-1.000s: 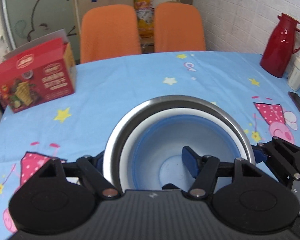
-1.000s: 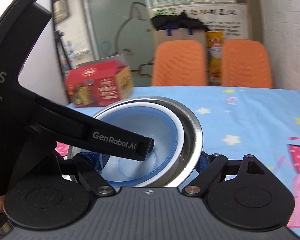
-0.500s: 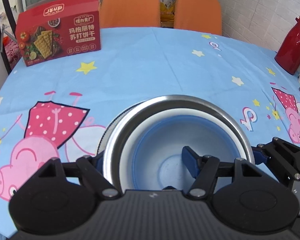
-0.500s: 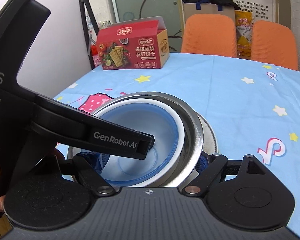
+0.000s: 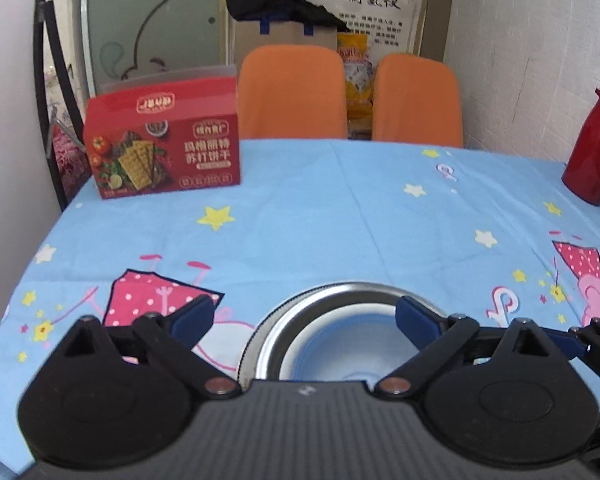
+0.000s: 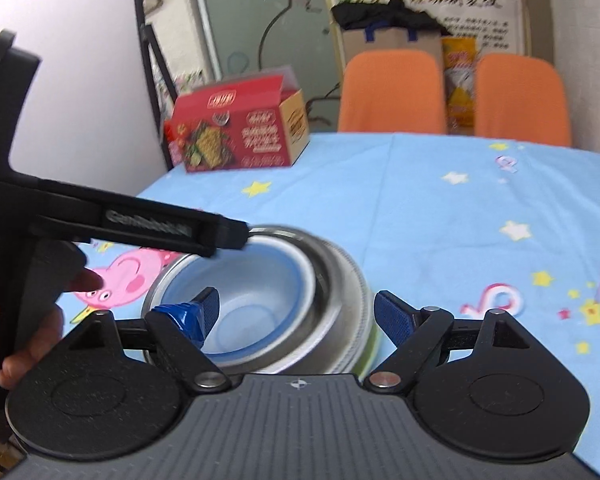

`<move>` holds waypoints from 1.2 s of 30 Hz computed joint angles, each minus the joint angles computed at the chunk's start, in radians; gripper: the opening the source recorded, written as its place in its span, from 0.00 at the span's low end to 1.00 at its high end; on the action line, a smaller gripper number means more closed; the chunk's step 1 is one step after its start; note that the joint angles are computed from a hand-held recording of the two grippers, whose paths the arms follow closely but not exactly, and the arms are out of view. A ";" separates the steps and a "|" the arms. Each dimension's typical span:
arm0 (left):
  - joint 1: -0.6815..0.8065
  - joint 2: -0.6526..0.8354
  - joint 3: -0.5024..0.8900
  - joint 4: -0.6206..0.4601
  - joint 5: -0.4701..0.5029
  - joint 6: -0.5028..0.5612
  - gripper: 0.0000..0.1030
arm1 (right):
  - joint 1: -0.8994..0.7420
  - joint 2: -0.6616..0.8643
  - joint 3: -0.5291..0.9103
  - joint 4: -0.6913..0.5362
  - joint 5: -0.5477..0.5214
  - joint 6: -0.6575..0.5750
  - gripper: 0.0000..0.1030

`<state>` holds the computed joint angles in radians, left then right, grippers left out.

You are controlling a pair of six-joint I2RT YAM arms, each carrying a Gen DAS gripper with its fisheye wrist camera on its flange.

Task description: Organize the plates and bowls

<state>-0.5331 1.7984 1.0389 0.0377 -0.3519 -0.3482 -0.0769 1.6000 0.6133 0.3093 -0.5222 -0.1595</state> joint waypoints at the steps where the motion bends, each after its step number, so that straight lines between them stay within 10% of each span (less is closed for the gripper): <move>1: -0.017 -0.021 -0.024 0.026 -0.025 -0.013 0.97 | -0.016 -0.011 -0.011 0.009 -0.011 0.006 0.69; 13: -0.404 -0.032 -0.194 0.028 -0.501 -0.366 0.98 | -0.268 -0.007 -0.313 0.431 -0.110 0.111 0.70; 26: -0.647 0.047 -0.231 -0.095 -0.581 -0.642 0.98 | -0.582 -0.133 -0.526 0.407 -0.278 -0.076 0.71; 36: -0.686 0.075 -0.227 -0.083 -0.629 -0.643 0.98 | -0.696 -0.114 -0.556 0.432 -0.364 -0.128 0.71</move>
